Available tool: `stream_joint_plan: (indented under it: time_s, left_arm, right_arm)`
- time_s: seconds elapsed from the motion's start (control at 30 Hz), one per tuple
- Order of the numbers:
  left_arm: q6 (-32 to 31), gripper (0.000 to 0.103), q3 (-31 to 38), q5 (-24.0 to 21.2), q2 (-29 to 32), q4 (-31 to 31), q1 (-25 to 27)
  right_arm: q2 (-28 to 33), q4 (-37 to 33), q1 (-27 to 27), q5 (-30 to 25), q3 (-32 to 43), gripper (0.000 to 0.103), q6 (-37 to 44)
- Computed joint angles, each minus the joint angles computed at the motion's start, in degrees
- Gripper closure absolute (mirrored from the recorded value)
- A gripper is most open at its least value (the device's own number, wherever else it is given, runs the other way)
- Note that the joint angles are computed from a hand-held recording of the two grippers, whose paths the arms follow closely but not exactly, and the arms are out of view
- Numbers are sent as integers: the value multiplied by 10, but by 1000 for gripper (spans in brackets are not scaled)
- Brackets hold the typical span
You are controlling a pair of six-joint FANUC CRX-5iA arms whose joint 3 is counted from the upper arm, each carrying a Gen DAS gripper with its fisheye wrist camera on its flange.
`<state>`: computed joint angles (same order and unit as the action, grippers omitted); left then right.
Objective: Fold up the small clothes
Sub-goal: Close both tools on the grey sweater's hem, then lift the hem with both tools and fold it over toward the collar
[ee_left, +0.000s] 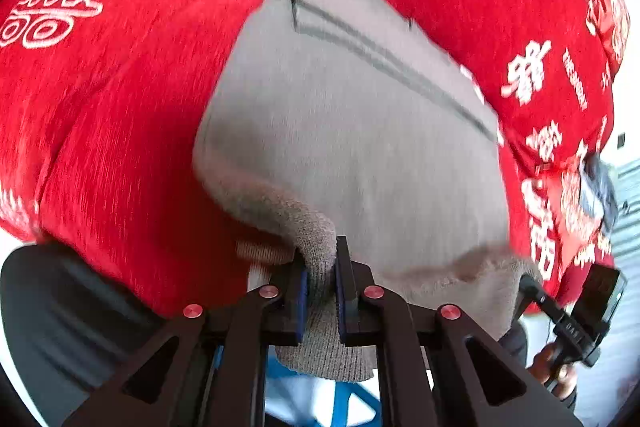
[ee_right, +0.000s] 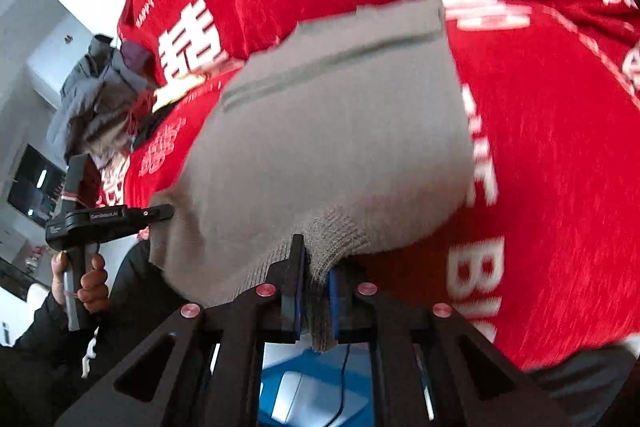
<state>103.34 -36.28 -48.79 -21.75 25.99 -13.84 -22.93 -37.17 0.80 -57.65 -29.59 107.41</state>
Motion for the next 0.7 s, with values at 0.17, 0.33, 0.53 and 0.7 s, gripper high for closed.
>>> stream_joint_plan:
  time_s: [0.17, 0.33, 0.53, 0.7]
  left_arm:
    - [-38, 91, -28, 37, 46, 86, 20]
    - [-93, 89, -83, 39, 9, 154, 47]
    - [-108, 89, -110, 20, -1, 199, 58]
    - [-96, 89, -104, 50, 11, 197, 31]
  right_arm:
    - [66, -11, -9, 26, 26, 92, 0]
    - [102, -23, -19, 21, 33, 84, -8]
    - [96, -62, -46, -1, 34, 49, 26]
    - [82, -22, -3, 33, 20, 54, 9]
